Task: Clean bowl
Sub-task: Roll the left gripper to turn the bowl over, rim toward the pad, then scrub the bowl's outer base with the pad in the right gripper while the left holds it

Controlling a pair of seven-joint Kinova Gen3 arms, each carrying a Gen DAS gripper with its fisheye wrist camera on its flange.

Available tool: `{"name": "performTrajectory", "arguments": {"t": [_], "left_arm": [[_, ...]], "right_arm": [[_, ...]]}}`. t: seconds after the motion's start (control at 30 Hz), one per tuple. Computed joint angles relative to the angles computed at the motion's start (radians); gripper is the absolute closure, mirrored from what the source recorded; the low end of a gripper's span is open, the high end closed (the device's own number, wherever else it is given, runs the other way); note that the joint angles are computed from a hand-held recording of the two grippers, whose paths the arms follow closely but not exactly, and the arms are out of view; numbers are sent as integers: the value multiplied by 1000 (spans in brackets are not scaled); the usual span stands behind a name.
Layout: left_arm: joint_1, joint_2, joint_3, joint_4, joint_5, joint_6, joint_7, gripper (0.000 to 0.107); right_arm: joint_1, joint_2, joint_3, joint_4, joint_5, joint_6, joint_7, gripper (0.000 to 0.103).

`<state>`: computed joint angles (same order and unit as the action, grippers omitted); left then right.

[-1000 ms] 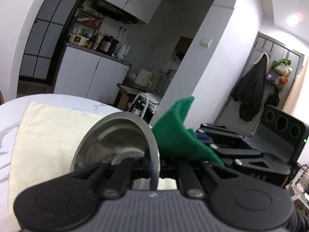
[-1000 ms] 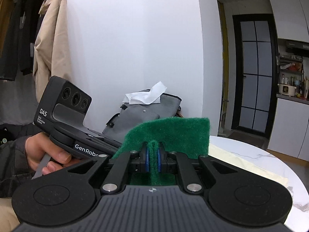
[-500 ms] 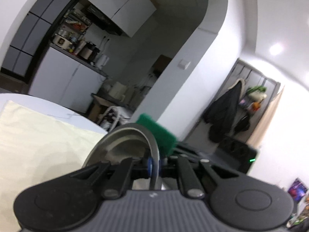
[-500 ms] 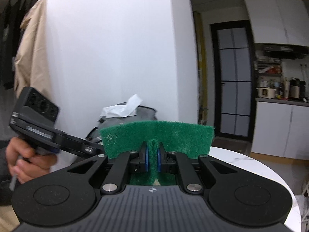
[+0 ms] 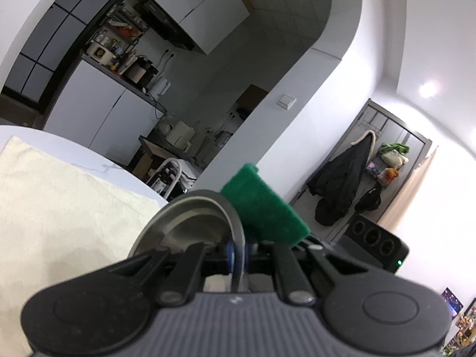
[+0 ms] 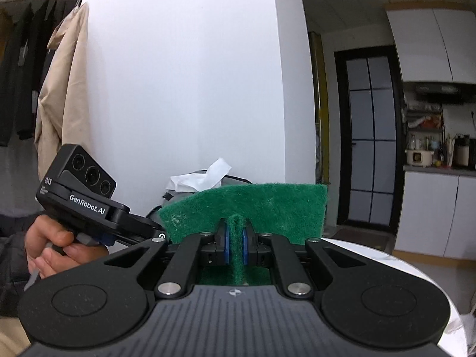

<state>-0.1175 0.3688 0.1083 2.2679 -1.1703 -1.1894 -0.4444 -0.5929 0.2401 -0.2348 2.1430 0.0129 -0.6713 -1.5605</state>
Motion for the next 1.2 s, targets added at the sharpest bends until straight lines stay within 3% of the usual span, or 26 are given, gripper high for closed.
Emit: {"name": "performTrajectory", "arguments": {"t": [0.07, 0.4, 1.2], "left_arm": [[-8, 3, -1, 1, -8, -18, -3, 100], [-35, 54, -5, -7, -65, -167, -29, 99], [-39, 290, 23, -13, 6, -516, -11, 95]], "right_arm": [[17, 5, -4, 2, 28, -14, -31, 93], [22, -6, 16, 34, -33, -33, -27, 93], [38, 29, -1, -78, 95, 193, -36, 93]]}}
